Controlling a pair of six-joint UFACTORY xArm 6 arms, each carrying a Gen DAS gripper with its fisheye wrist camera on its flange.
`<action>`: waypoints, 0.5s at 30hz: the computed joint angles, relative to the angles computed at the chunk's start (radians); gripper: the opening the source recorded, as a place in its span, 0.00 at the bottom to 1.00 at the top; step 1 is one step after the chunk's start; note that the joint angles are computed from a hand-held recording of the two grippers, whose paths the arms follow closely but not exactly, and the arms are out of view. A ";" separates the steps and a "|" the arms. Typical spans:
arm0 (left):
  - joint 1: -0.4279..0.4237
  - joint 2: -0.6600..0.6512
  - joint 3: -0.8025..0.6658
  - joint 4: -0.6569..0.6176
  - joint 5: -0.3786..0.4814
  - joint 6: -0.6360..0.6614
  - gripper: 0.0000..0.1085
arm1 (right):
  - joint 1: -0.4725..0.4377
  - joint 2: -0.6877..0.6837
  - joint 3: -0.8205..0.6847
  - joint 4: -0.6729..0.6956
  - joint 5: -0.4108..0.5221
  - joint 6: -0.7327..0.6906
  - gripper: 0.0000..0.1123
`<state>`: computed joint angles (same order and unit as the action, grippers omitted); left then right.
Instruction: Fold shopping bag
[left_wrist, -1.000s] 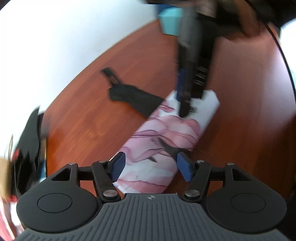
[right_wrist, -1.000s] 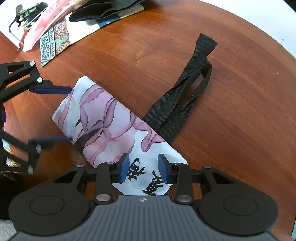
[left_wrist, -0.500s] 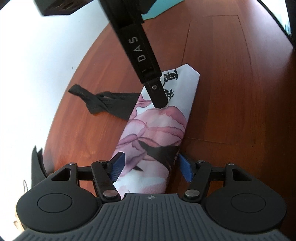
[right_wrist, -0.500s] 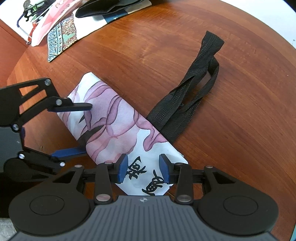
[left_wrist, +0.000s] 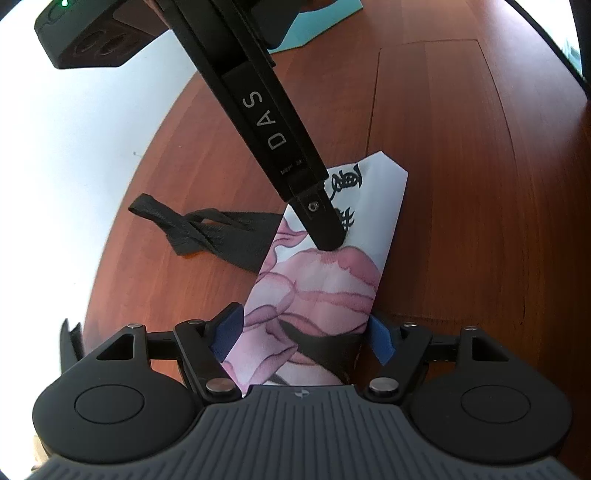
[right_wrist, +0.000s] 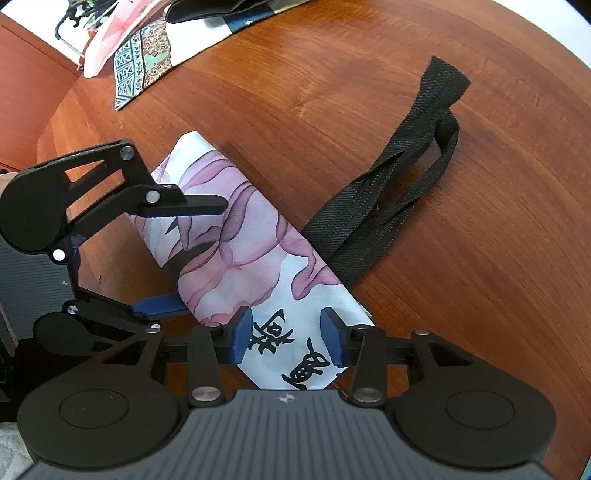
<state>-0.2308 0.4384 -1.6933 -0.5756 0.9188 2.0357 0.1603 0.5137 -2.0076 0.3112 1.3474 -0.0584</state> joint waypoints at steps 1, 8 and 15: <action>0.002 0.007 -0.013 0.002 0.014 -0.009 0.58 | -0.003 0.003 -0.005 0.007 0.005 -0.005 0.43; 0.002 0.023 -0.035 -0.001 0.036 -0.007 0.48 | -0.019 0.011 -0.014 0.039 0.019 -0.020 0.45; 0.007 0.040 -0.061 -0.014 0.057 -0.010 0.39 | -0.032 0.031 -0.052 0.062 0.047 -0.013 0.49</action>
<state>-0.2235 0.4786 -1.7538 -0.5895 0.9762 2.0254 0.1287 0.5448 -2.0598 0.3728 1.3946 -0.0712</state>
